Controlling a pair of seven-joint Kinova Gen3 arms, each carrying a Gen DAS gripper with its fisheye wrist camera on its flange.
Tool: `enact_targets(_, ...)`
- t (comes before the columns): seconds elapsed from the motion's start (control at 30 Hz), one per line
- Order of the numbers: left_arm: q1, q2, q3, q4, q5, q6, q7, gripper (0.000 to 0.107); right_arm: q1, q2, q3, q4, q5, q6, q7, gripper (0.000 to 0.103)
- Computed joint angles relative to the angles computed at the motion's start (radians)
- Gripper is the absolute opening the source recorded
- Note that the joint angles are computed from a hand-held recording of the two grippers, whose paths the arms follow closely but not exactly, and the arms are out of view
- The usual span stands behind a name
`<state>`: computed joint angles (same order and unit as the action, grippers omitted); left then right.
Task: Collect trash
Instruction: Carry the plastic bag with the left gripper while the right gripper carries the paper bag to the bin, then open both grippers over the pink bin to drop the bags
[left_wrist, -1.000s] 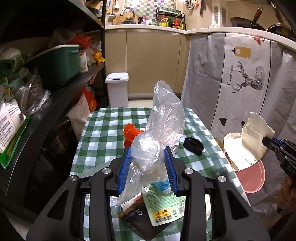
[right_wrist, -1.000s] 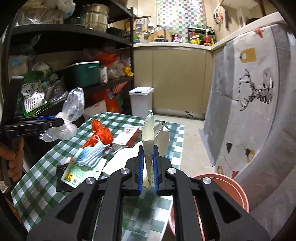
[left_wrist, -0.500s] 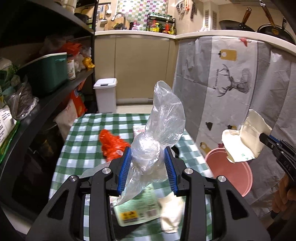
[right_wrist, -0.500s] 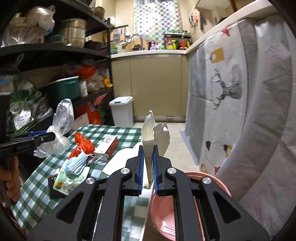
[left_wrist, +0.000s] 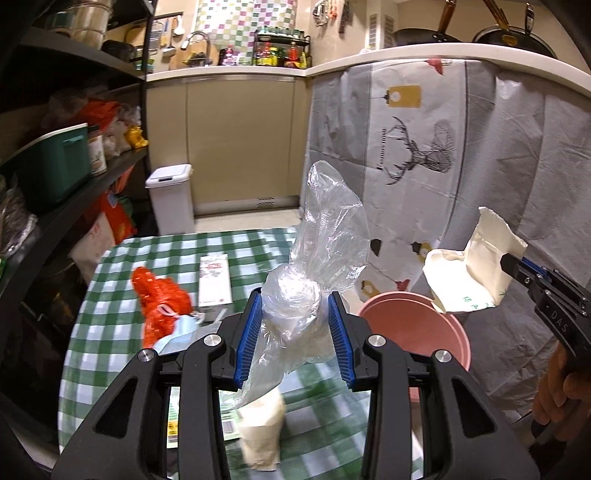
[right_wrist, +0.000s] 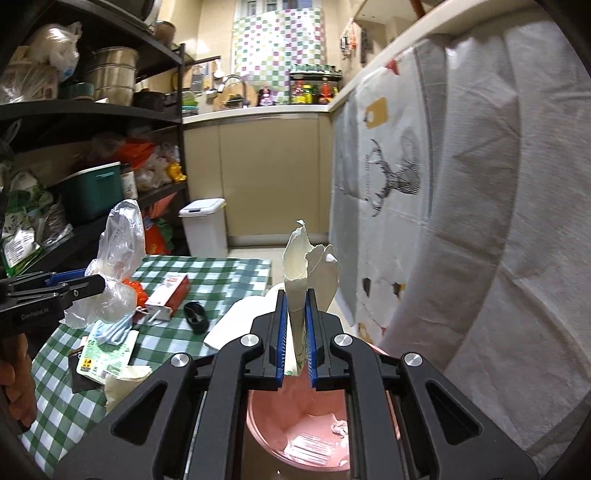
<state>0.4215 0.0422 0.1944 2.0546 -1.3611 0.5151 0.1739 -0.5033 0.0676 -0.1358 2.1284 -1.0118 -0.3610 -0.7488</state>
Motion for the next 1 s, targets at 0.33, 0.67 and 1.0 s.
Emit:
enact_targets(0.33, 0.068, 0.092, -0.016, -0.092, 0.041, -0.008, -0.027, 0.037, 0.021, 0.006, 0.013, 0.003, -0.072, -0.013, 0.052, 0.01)
enact_targets(0.67, 0.132, 0.166, -0.084, -0.155, 0.097, -0.038, -0.088, 0.037, 0.041, 0.023, 0.035, 0.003, -0.017, 0.003, -0.003, 0.01)
enact_targets(1.0, 0.182, 0.224, -0.147, -0.208, 0.153, -0.08, -0.152, 0.037, 0.034, 0.048, 0.071, -0.012, 0.01, 0.023, -0.034, 0.01)
